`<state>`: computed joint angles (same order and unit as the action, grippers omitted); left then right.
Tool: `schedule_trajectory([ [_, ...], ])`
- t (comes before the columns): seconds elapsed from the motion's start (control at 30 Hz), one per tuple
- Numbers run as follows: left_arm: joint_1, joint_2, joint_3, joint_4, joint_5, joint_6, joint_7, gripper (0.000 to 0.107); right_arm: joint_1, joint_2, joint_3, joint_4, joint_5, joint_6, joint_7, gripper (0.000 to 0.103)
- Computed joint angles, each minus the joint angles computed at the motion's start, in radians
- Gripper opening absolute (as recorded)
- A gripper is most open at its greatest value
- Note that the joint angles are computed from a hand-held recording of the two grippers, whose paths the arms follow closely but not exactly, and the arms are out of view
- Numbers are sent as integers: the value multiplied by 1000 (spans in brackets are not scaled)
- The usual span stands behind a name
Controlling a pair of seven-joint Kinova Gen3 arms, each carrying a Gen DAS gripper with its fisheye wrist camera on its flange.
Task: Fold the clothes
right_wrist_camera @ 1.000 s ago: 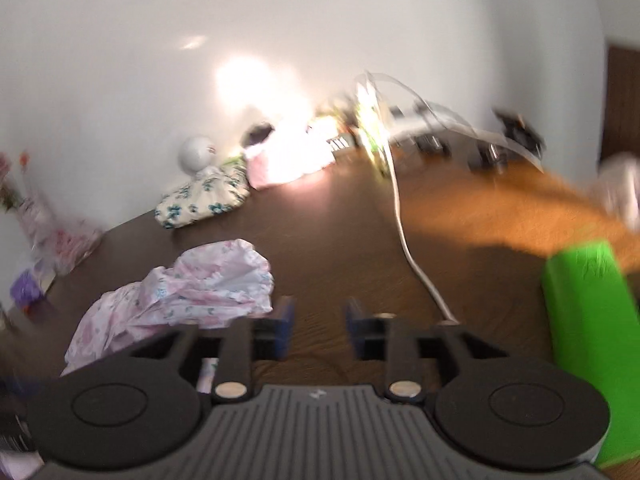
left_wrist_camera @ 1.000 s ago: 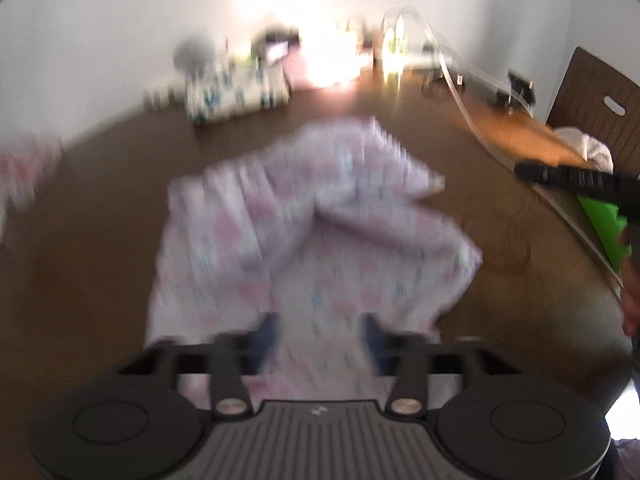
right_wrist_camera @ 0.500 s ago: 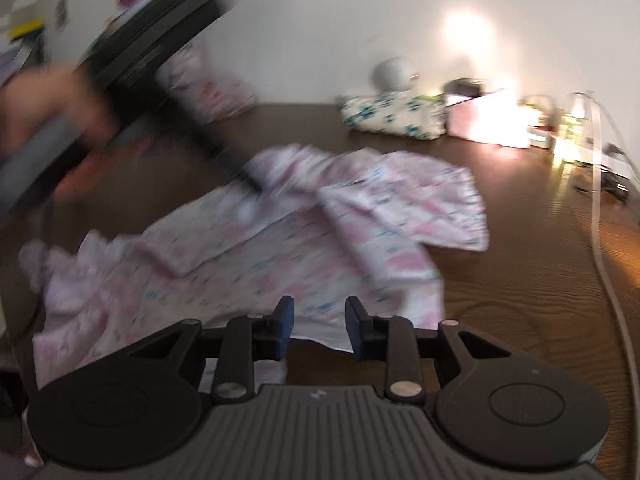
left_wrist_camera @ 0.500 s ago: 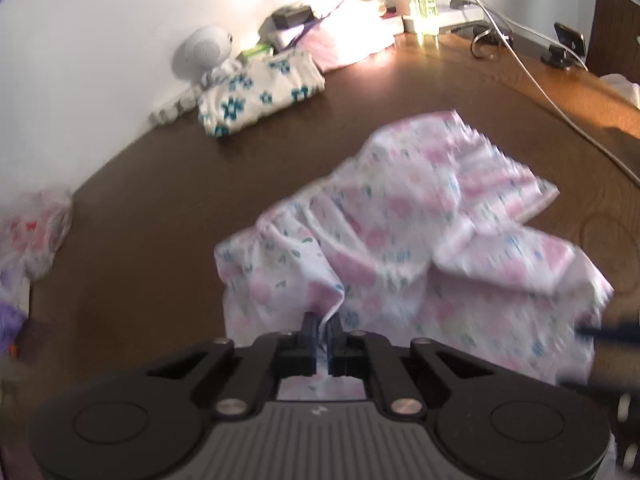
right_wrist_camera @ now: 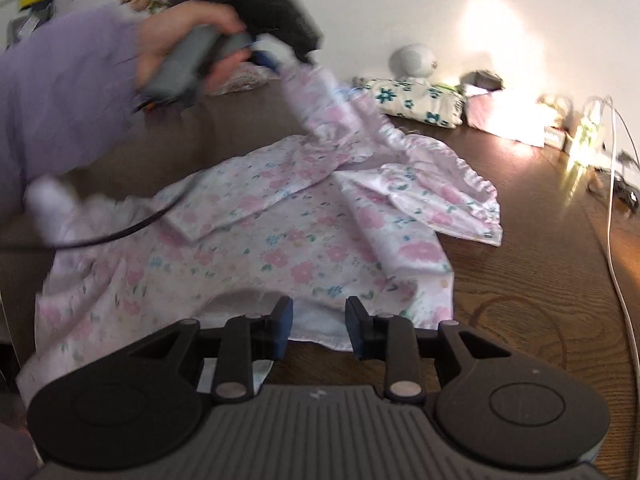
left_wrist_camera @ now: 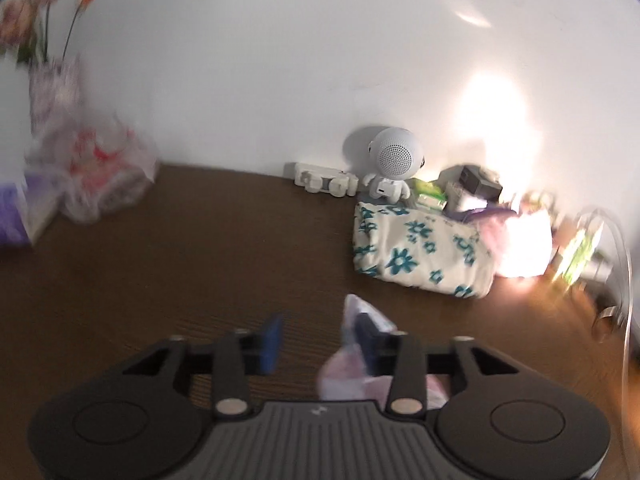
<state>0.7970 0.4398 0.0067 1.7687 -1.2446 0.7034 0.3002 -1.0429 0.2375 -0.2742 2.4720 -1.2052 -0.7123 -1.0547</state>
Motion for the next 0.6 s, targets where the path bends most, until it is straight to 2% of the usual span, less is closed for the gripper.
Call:
schedule_trajectory([
  [0.03, 30, 4, -16, -4, 10, 41, -41, 55, 5, -9, 3, -3, -1, -13, -10, 31],
  [0.07, 47, 7, -13, -3, 16, 81, -81, 55, 19, -13, -1, -11, -5, -28, -10, 37],
  [0.1, 45, 5, 9, 1, 16, 110, -122, 55, 51, -10, -14, -24, -8, -46, -4, 41],
  [0.13, 25, -3, 47, 8, 19, 122, -163, 56, 92, -1, -35, -41, -14, -61, 1, 53],
  [0.17, -7, -17, 93, 19, 31, 117, -203, 56, 123, 7, -42, -63, -29, -64, 15, 58],
  [0.23, -90, -59, 186, 63, 63, 60, -285, 57, 182, 17, -39, -107, -49, -21, 50, 59],
  [0.27, -129, -87, 230, 92, 80, 19, -325, 58, 186, 21, -13, -123, -42, 16, 65, 59],
  [0.33, -152, -140, 264, 145, 118, -51, -407, 67, 155, 36, 61, -142, 2, 84, 92, 58],
  [0.4, -100, -168, 241, 175, 166, -74, -463, 73, 106, 54, 148, -157, 55, 144, 102, 47],
  [0.43, -54, -165, 210, 178, 192, -76, -486, 73, 87, 63, 172, -159, 65, 153, 100, 21],
  [0.47, -12, -155, 187, 173, 224, -71, -523, 73, 81, 70, 178, -160, 70, 149, 81, 4],
  [0.53, 21, -123, 194, 153, 268, -45, -596, 73, 118, 81, 134, -148, 104, 112, 6, 2],
  [0.6, -3, -75, 268, 114, 286, 11, -646, 72, 210, 43, 45, -125, 88, 78, -76, 1],
])
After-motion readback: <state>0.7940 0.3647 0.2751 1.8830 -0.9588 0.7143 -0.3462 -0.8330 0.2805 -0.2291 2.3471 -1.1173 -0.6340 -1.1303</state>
